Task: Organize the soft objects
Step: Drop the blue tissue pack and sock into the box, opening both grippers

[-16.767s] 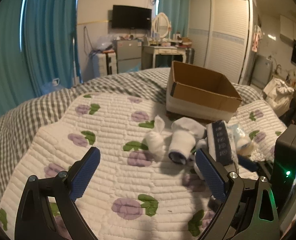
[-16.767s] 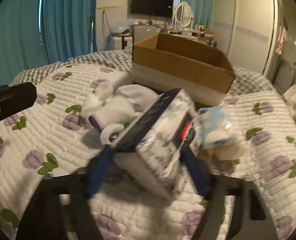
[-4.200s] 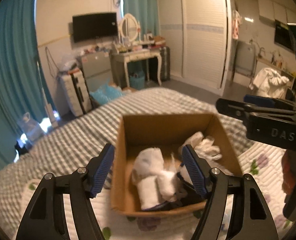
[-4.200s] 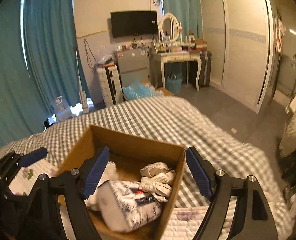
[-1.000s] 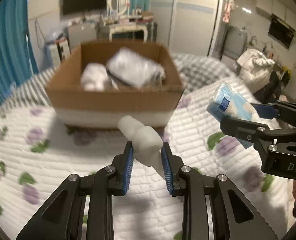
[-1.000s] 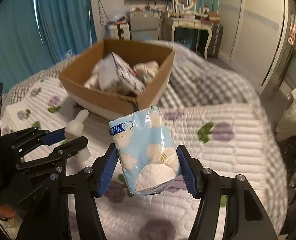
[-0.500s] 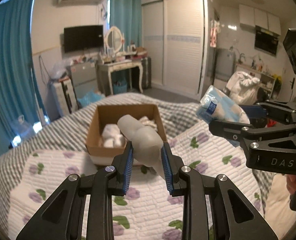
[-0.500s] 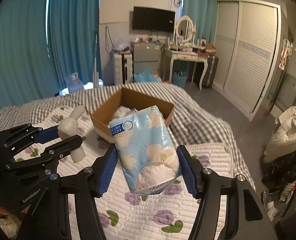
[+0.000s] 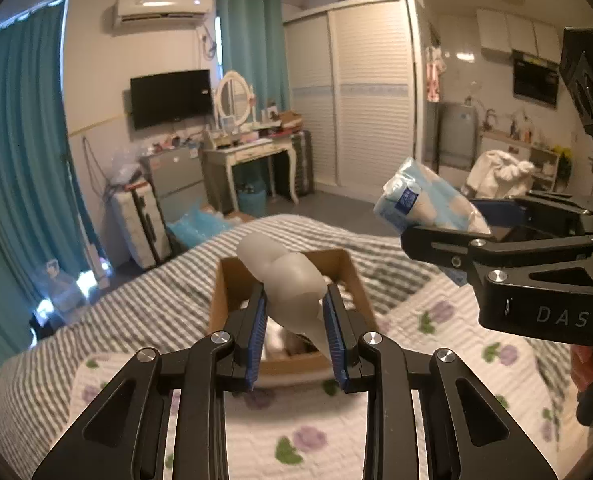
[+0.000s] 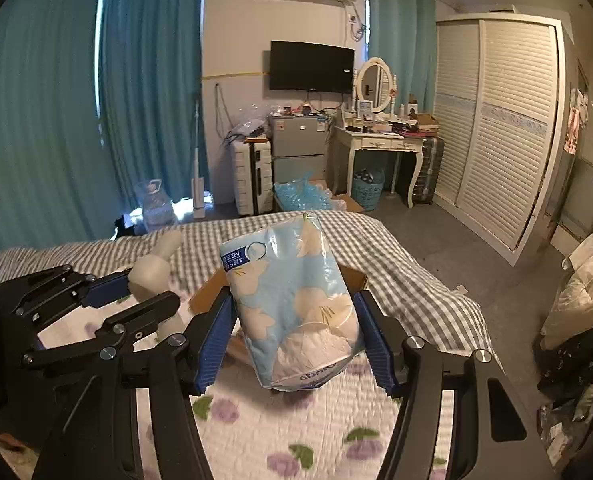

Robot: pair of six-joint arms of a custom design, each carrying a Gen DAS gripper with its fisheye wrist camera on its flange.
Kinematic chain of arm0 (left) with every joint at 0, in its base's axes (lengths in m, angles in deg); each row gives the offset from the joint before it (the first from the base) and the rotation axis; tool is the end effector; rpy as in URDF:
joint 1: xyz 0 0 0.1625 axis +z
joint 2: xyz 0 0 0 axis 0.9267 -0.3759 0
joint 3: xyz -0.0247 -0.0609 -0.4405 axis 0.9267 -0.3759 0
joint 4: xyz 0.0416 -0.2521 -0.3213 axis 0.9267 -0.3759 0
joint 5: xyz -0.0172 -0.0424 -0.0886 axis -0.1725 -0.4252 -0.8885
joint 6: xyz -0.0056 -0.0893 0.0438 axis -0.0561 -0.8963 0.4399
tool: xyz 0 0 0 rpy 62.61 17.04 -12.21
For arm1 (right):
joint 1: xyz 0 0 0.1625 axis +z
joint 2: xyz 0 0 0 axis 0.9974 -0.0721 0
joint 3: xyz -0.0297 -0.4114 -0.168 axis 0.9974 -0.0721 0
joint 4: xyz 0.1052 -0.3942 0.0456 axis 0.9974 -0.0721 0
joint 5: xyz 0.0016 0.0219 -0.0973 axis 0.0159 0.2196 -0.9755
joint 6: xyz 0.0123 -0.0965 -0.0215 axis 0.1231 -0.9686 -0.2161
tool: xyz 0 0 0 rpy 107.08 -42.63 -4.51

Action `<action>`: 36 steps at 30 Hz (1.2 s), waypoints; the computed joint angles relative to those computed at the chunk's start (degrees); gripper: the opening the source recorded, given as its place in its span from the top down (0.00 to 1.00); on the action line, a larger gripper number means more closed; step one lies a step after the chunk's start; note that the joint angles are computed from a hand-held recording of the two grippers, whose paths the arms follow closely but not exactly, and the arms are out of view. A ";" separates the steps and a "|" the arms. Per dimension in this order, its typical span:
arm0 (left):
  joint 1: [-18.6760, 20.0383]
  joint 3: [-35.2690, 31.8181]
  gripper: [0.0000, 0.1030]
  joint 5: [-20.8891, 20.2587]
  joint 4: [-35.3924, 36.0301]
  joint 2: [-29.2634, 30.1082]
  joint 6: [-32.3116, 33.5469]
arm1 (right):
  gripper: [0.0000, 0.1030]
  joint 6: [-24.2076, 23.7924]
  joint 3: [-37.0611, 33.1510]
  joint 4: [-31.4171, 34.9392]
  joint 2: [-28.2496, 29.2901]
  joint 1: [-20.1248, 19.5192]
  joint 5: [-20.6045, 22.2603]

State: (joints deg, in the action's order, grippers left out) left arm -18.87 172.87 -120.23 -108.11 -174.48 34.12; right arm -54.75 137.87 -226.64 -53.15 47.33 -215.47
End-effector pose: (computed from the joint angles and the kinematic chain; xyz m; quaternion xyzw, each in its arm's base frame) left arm -0.0608 -0.3775 0.3157 0.3300 0.7997 -0.4180 0.2773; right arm 0.4437 -0.3834 0.0220 0.2929 -0.8249 0.3938 0.2804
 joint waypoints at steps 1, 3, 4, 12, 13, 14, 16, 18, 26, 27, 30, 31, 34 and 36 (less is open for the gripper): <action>1.28 -1.17 0.74 -0.70 -0.88 1.57 0.76 | 0.42 -0.44 -0.84 -0.08 0.38 -0.70 0.43; 4.67 -4.37 0.74 -2.33 -3.22 5.89 2.87 | 0.42 -1.25 -3.05 -0.06 1.42 -2.45 1.41; 5.49 -5.20 0.74 -2.64 -3.93 7.09 3.40 | 0.42 -1.67 -4.27 0.00 2.05 -3.41 1.85; 16.09 -14.73 0.74 -8.90 -4.00 18.08 5.96 | 0.42 -3.20 -12.47 2.29 7.14 -11.54 6.06; 16.92 -15.55 0.74 -8.92 -3.85 19.25 6.00 | 0.42 -3.77 -13.30 2.21 7.86 -12.22 6.24; 18.08 -16.62 0.74 -9.01 -3.52 20.73 6.19 | 0.42 -4.50 -14.21 2.11 8.71 -13.06 6.55; 19.00 -17.90 0.74 -8.82 -2.68 22.54 6.10 | 0.42 -5.11 -16.07 2.33 10.47 -14.80 6.74; 20.04 -18.87 0.74 -9.18 -2.93 24.28 6.90 | 0.42 -4.84 -17.36 3.14 11.64 -16.58 7.95; 20.28 -18.82 0.28 -6.12 -10.51 27.57 8.91 | 0.27 -2.08 -18.00 3.90 12.85 -19.60 11.65; 20.40 -18.47 0.28 -7.13 -10.60 26.95 8.60 | 0.27 -1.86 -17.65 3.51 12.69 -19.46 11.53; 18.65 -16.38 0.28 -5.68 -10.41 24.56 8.00 | 0.27 -2.64 -16.88 1.86 12.01 -18.10 9.65; 17.90 -15.66 0.28 -5.21 -11.06 23.74 8.54 | 0.27 -2.94 -16.73 1.23 11.68 -17.26 8.79; 13.99 -12.56 0.28 -2.83 -12.69 19.68 9.48 | 0.27 -2.45 -13.79 -1.05 9.09 -14.34 7.53; 10.31 -10.13 0.28 -1.08 -12.03 15.32 8.96 | 0.27 -2.05 -12.23 -1.69 6.91 -11.98 6.67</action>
